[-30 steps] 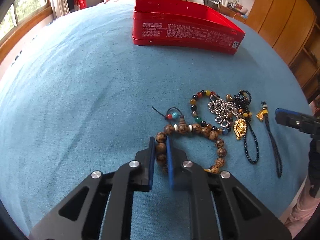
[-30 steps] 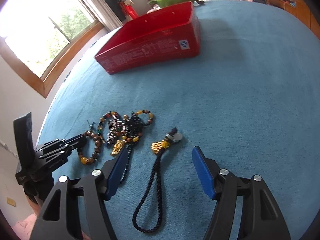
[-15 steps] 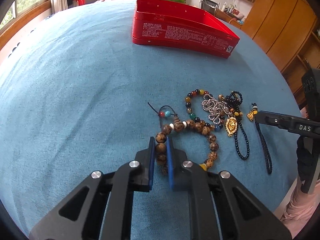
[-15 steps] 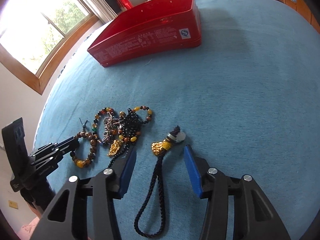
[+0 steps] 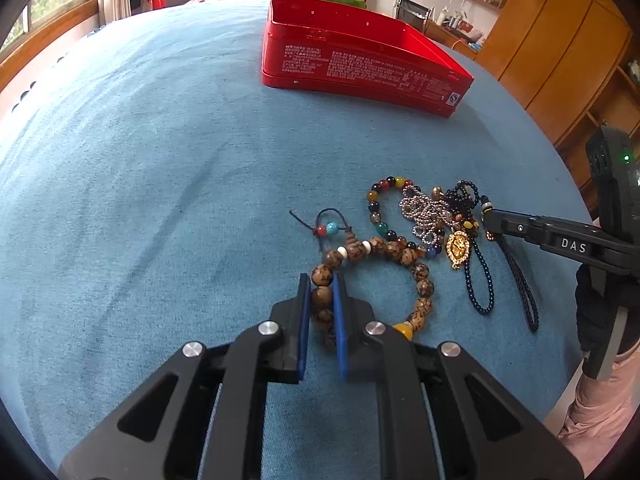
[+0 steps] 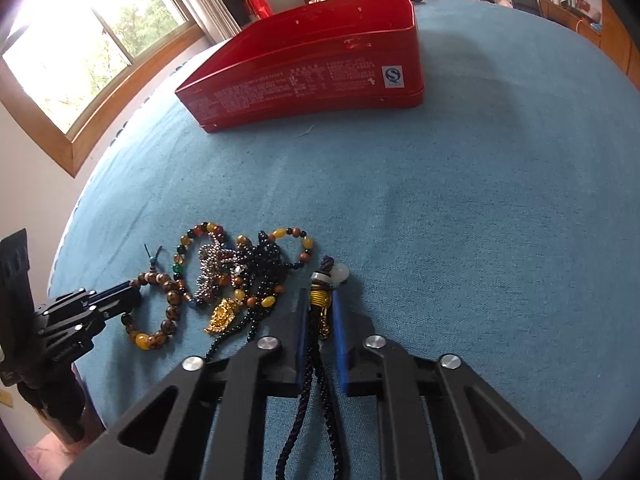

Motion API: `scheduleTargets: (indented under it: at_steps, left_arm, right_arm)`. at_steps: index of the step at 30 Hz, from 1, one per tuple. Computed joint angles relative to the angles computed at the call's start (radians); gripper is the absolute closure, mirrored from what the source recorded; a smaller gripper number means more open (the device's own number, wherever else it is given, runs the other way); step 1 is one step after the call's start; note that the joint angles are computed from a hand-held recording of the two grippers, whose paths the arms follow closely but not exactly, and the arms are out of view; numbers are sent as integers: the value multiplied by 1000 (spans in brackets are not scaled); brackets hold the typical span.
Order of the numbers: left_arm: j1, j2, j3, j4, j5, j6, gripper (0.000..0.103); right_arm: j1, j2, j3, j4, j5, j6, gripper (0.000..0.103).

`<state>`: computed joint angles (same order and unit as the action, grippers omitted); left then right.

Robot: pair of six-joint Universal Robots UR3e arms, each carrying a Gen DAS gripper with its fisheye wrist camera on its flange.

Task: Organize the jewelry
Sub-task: 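Grasp the black cord keychain with the right tool while the left tool holds the bracelet, then carry the bracelet with the left tool while the right tool carries the keychain over the tin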

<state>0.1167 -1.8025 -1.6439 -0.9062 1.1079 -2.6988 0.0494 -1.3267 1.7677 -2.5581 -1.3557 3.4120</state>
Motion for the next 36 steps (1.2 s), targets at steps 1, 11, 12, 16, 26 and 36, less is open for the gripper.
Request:
scheduleTargets:
  at_steps: [1, 11, 12, 16, 26, 36]
  left_arm:
    - [3, 5, -2, -2, -6, 3, 94]
    - [36, 73, 5, -45, -92, 24, 94]
    - [39, 81, 10, -53, -102, 24, 94]
    - [43, 97, 34, -73, -131, 26, 94]
    - [27, 82, 150, -82, -147, -11, 94]
    - [-17, -67, 482, -124, -129, -97, 93]
  right_arm:
    - [-6, -12, 13, -8, 10, 0, 96]
    - [-35, -105, 52, -20, 78, -7, 96]
    - [-38, -116, 54, -21, 81, -6, 96]
    - [-50, -146, 54, -17, 95, -17, 96]
    - [-65, -158, -27, 34, 92, -38, 96]
    - [-73, -70, -281, 161, 79, -65, 96]
